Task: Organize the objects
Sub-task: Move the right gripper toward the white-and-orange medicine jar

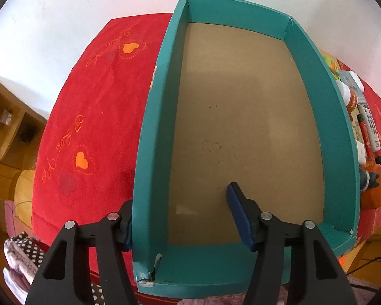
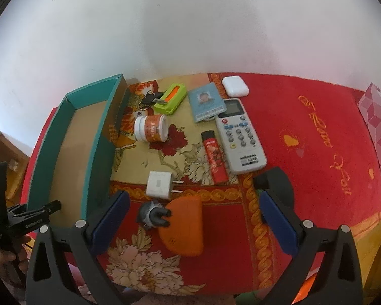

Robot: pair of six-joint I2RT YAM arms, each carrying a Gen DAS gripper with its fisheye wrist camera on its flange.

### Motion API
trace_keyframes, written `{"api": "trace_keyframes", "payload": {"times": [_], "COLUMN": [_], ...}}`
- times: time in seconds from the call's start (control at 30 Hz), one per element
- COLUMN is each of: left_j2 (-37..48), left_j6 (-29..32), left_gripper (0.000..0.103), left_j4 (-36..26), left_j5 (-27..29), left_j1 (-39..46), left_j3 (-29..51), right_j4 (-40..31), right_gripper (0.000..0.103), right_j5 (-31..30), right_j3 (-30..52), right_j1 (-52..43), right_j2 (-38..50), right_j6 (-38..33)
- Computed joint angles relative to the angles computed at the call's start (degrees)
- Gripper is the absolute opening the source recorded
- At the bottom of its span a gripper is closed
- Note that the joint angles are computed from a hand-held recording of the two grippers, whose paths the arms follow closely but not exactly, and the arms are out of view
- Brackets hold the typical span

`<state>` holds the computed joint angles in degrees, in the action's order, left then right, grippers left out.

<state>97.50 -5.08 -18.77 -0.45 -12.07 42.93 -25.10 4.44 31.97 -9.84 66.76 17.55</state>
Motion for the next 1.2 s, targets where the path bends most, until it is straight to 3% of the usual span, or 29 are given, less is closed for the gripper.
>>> {"api": "trace_keyframes", "payload": {"times": [0.37, 0.73, 0.93, 1.2], "left_j2": [-1.4, -1.9, -2.4, -3.0], "left_j6": [-0.9, -0.6, -0.2, 0.2], "left_gripper": [0.058, 0.058, 0.058, 0.058], "left_j4": [2.9, 2.0, 2.6, 3.1], "left_j5": [0.0, -0.1, -0.2, 0.0], "left_j1": [0.2, -0.2, -0.3, -0.3], "left_j3": [-2.6, -2.3, -3.0, -3.6], "right_j4": [1.1, 2.7, 1.6, 3.8], "right_gripper": [0.103, 0.103, 0.096, 0.096], "right_j5": [-3.6, -8.3, -13.2, -11.3], "right_j3": [0.5, 0.6, 1.4, 6.0], "right_j1": [-4.4, -10.5, -16.8, -17.8], "right_j2": [3.3, 7.2, 10.0, 14.8], "right_j6": [-3.7, -9.2, -9.9, -13.0]}}
